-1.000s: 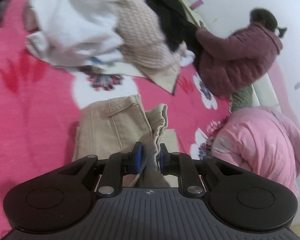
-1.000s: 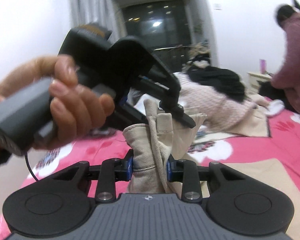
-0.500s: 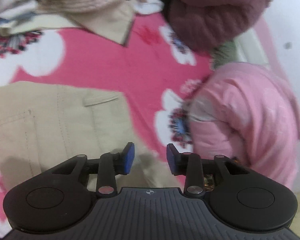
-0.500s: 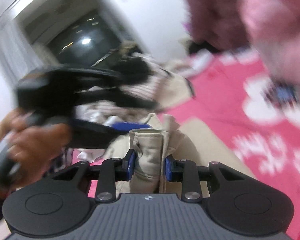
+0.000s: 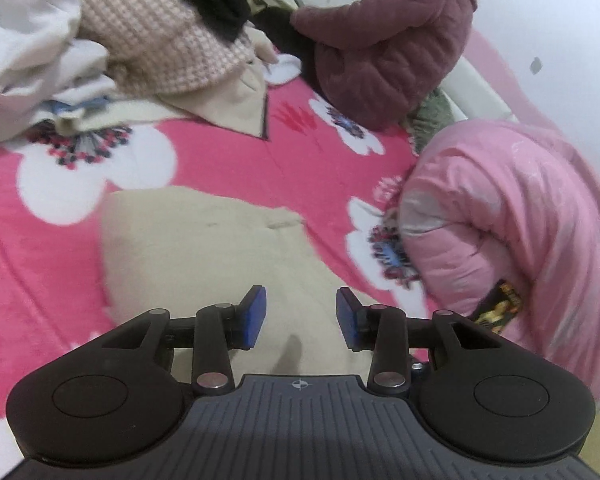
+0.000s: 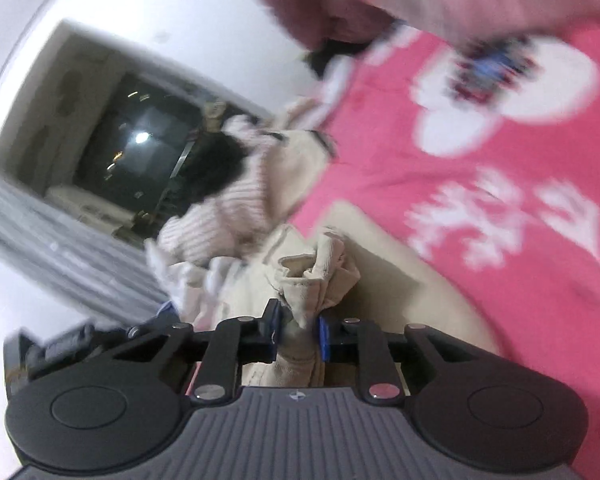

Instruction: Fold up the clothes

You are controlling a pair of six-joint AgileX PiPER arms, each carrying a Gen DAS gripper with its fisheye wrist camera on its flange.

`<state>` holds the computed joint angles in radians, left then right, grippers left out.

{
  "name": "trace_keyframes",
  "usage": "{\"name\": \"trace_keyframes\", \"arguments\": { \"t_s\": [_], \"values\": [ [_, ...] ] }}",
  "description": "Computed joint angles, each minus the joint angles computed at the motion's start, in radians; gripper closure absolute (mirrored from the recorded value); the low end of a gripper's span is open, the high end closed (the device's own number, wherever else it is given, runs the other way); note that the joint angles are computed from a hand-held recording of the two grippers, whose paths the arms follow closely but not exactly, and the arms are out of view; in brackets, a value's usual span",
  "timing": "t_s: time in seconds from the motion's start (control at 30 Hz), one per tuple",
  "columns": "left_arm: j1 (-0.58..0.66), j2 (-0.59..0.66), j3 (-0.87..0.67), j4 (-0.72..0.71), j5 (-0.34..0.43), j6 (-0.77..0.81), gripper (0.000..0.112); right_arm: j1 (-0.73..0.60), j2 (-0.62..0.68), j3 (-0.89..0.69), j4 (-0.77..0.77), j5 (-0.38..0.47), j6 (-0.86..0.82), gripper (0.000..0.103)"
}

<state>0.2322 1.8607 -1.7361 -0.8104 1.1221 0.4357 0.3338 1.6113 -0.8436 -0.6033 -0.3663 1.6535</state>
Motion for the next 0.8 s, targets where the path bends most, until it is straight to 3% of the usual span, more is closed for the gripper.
{"name": "trace_keyframes", "arguments": {
  "t_s": [0.1,0.2,0.3,0.37,0.63,0.8],
  "values": [
    [-0.025,-0.019,0.065,0.037,-0.071,0.074,0.074,-0.013,-0.033,0.055,0.094,-0.055,-0.060,0.086],
    [-0.048,-0.023,0.128,0.020,-0.143,0.172,0.074,0.008,-0.044,0.053,0.129,-0.013,-0.123,0.086],
    [-0.067,-0.005,0.156,0.004,-0.173,0.202,0.074,-0.006,-0.016,0.090,0.143,-0.028,-0.080,0.086],
    [-0.071,-0.005,0.175,-0.015,-0.192,0.229,0.073,-0.029,-0.007,0.114,0.113,-0.085,0.001,0.085],
    [-0.069,-0.008,0.192,-0.026,-0.202,0.271,0.072,-0.098,0.037,0.109,-0.030,-0.252,0.203,0.043],
    [-0.078,-0.017,0.216,-0.029,-0.229,0.313,0.072,-0.085,0.067,0.012,-0.174,-0.179,0.290,0.038]
  ]
}}
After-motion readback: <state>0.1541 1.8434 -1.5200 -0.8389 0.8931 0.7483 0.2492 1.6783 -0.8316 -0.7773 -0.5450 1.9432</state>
